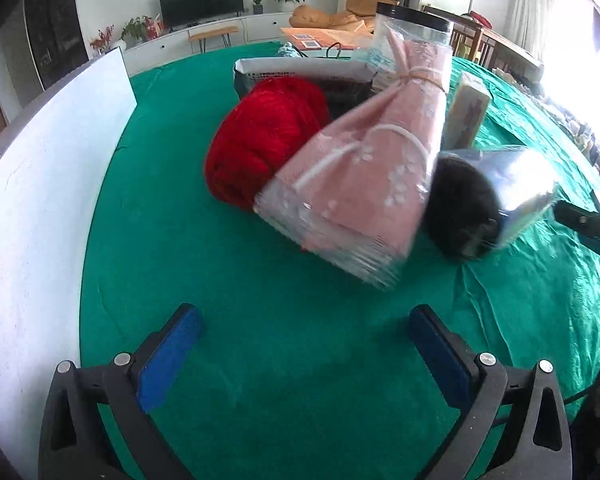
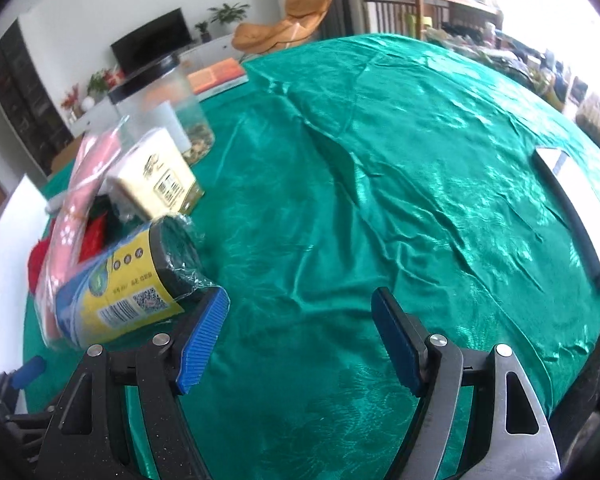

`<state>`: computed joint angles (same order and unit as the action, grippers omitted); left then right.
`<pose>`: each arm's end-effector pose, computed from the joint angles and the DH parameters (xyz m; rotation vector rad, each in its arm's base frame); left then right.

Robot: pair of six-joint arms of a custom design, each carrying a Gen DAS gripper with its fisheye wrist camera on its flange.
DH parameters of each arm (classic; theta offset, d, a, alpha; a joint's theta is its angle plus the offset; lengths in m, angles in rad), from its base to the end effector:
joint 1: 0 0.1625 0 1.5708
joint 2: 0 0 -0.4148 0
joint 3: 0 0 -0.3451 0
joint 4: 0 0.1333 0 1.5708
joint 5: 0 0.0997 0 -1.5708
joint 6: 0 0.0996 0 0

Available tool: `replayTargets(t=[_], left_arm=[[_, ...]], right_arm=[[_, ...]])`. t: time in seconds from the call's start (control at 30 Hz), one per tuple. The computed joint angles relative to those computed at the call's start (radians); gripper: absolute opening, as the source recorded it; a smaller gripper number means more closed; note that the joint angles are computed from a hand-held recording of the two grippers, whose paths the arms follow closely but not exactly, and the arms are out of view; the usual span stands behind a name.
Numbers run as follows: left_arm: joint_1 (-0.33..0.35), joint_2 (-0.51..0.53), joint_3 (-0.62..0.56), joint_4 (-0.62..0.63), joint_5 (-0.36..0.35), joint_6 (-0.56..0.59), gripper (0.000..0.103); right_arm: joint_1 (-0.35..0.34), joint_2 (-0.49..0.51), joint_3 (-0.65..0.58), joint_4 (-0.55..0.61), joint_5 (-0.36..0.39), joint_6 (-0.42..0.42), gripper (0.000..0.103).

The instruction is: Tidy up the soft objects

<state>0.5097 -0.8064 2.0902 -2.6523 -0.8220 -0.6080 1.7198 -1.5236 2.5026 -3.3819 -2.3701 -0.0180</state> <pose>-0.3102 -0.4038 0.0394 0.6432 2.3568 -0.5444 0.1103 -0.3177 0.3174 -0.2260 -2.2296 1.0322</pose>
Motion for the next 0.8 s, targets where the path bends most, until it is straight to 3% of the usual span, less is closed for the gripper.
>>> replayTargets(t=[0.23,0.4,0.8], left_arm=[[0.01,0.005,0.01,-0.045,0.015,0.024,0.103],[0.011,0.006,0.009,-0.048,0.016,0.028,0.103],[0.01,0.007,0.009,-0.047,0.018,0.026,0.103]], right_arm=[[-0.019,0.027,-0.022,-0.018,-0.132,0.099,0.077],[-0.012,0.075,-0.047,-0.041,-0.187,0.067,0.081],[-0.006,0.096,-0.053,-0.044,-0.212,0.063,0.082]])
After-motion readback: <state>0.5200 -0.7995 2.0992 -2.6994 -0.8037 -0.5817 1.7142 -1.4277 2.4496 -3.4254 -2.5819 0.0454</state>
